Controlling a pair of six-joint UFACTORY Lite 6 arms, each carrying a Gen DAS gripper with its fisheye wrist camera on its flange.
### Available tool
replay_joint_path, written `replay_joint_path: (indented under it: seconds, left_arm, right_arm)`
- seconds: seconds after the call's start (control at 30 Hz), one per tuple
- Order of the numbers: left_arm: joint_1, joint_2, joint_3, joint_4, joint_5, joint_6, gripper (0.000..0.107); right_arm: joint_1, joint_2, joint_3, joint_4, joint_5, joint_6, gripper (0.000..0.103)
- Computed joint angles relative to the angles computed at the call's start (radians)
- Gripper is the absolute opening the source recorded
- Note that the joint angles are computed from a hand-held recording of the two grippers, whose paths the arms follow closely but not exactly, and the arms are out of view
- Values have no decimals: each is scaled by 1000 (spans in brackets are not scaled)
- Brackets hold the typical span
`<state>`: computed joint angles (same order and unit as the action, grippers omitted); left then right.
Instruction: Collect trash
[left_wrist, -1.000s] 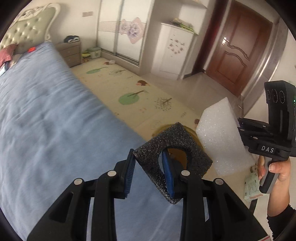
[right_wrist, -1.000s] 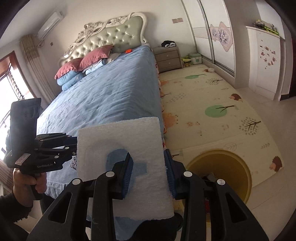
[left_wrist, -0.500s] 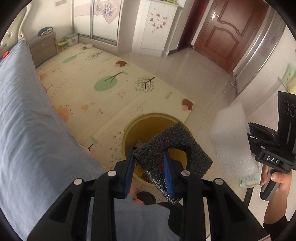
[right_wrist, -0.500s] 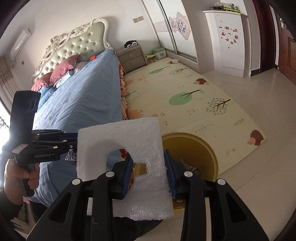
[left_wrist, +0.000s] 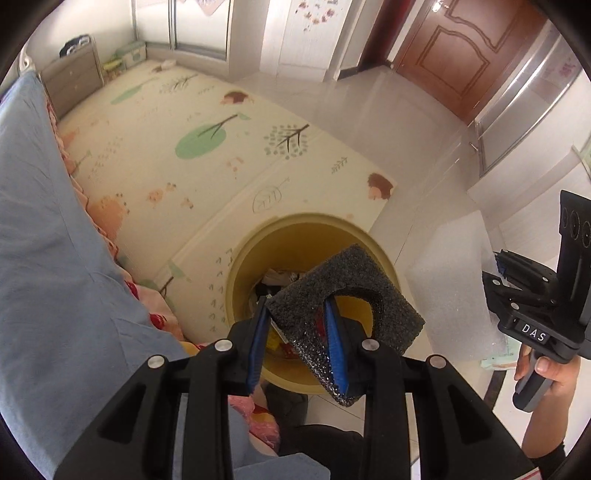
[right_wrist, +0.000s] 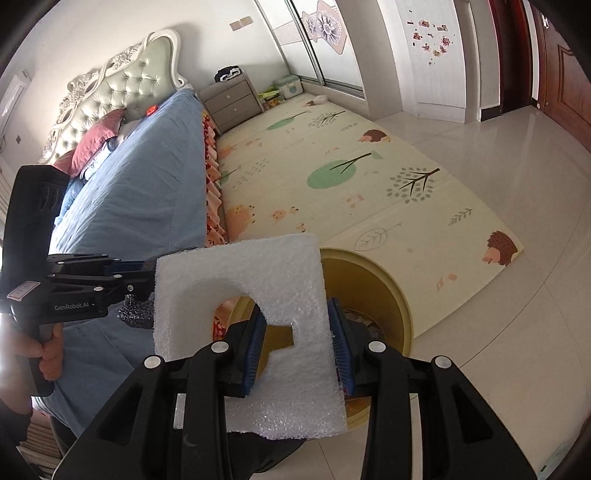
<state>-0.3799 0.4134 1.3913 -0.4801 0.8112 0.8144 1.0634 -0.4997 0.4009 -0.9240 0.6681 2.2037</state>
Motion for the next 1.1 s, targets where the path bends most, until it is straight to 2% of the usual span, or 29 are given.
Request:
replay_joint_path:
  seconds: [0.17, 0.2, 0.23, 0.27, 0.3, 0.33, 0.5, 0.77, 1.1]
  left_arm:
    - [-15, 37, 22, 4, 4, -12, 31]
    - [-18, 44, 24, 11, 4, -20, 31]
    - [-22, 56, 32, 17, 4, -32, 36]
    - [-19, 71, 42, 19, 4, -41, 45]
    - [-14, 97, 64, 18, 10, -55, 71]
    - [-9, 117, 83, 15, 17, -70, 87]
    - [13, 143, 112, -4, 37, -82, 88]
    - [-53, 76, 10, 66, -64, -64, 88]
    - [-59, 80, 20, 78, -57, -76, 88]
  right_arm:
    - [-101, 20, -17, 2, -84, -65, 35]
    - [-108, 24, -18, 1, -85, -67, 39]
    - [-120, 26, -22, -3, -91, -69, 46]
    - [-126, 33, -20, -1, -86, -70, 68]
    - [-119, 50, -9, 6, -64, -65, 80]
    - [-109, 61, -2, 3, -49, -60, 80]
    - [-147, 45, -40, 7, -102, -82, 80]
    - [-149, 40, -83, -46, -184, 17, 80]
    - [-105, 101, -41, -3, -167, 13, 80]
